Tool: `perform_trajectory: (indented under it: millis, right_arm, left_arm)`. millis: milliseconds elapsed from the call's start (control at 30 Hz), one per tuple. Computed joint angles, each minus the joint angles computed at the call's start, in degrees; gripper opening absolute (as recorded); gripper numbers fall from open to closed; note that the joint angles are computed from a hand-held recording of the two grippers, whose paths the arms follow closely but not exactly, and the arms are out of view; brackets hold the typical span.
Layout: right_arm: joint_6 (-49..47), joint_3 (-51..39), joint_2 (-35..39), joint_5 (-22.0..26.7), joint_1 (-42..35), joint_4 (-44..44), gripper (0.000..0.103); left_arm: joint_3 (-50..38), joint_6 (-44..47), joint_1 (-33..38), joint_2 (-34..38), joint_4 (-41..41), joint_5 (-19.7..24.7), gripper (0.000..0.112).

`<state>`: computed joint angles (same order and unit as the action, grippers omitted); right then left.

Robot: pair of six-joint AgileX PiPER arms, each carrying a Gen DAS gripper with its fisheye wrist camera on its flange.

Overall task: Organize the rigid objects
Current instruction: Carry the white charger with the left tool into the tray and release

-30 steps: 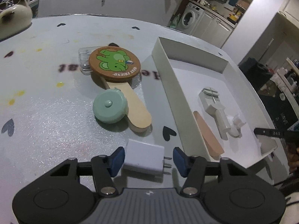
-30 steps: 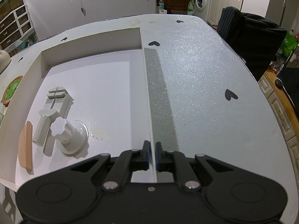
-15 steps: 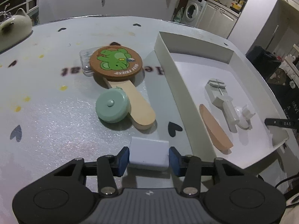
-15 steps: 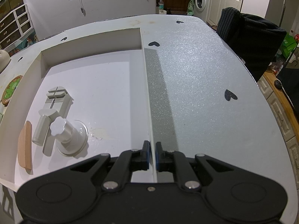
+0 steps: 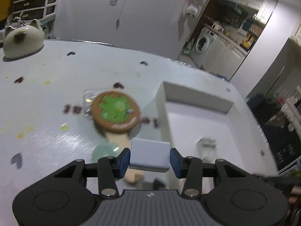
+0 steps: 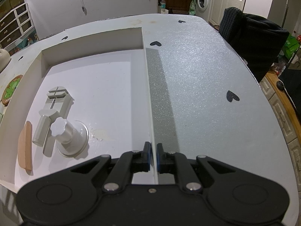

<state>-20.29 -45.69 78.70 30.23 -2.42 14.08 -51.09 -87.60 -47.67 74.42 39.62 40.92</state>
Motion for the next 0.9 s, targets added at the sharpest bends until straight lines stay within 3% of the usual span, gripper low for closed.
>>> perform_trajectory:
  millis: [167, 533, 767, 900]
  right_arm:
    - [-0.2, 0.0, 0.1, -0.1, -0.1, 0.3, 0.008]
    - [-0.9, 0.2, 0.0, -0.1, -0.3, 1.1, 0.008]
    - [-0.7, 0.2, 0.0, -0.2, -0.2, 0.9, 0.008]
    - [-0.5, 0.3, 0.0, -0.3, 0.0, 0.9, 0.008]
  left_arm:
    - [-6.7, 6.6, 3.8, 5.6, -4.3, -4.5, 0.047]
    - [-25.0, 26.2, 7.1, 21.3, -16.2, -5.0, 0.047]
    - [-35.9, 39.8, 7.1, 30.1, -29.4, -6.2, 0.047]
    - [-41.4, 43.2, 6.3, 35.2, -37.2, -5.5, 0.047]
